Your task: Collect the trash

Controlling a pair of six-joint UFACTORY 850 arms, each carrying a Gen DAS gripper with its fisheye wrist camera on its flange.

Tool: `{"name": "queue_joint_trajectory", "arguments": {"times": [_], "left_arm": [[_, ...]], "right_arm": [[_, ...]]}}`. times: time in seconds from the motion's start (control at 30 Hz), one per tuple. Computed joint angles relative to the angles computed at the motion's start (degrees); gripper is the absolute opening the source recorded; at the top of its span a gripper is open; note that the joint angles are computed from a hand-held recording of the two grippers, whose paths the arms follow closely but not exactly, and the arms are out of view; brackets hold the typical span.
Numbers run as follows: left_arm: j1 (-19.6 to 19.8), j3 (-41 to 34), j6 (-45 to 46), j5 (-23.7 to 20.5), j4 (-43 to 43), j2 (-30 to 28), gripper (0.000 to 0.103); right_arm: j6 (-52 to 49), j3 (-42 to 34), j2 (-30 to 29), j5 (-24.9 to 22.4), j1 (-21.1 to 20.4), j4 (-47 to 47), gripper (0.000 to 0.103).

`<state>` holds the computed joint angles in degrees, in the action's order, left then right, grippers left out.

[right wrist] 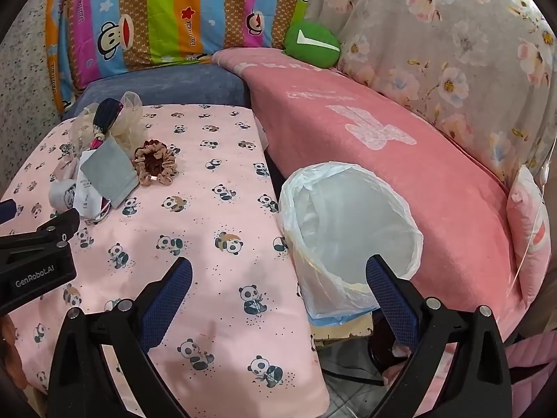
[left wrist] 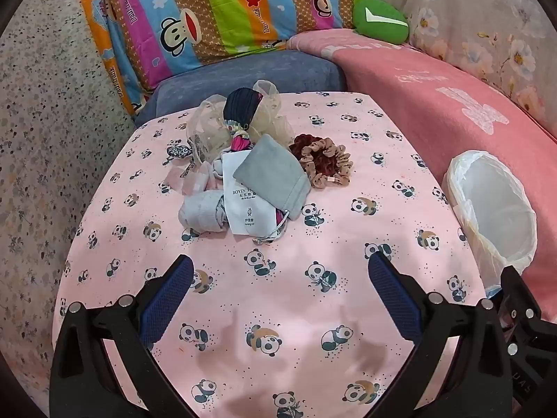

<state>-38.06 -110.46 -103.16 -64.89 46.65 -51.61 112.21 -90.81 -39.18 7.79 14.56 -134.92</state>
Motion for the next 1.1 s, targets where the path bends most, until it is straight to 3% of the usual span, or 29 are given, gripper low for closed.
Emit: {"name": "queue_joint_trajectory", "arguments": {"times": [0.73, 1.1], "left_arm": [[-0.3, -1.9, 0.7, -0.6, -0.5, -0.9, 0.096], [-0.3, -3.2, 1.4, -1.2, -0.2, -1.3, 0.096]], "right_arm": [[2.0, -0.4, 0.1, 0.5, -0.6, -2.2, 0.096], [7.9, -0.6, 0.2, -0.9, -0.2, -8.1, 0.096]]}}
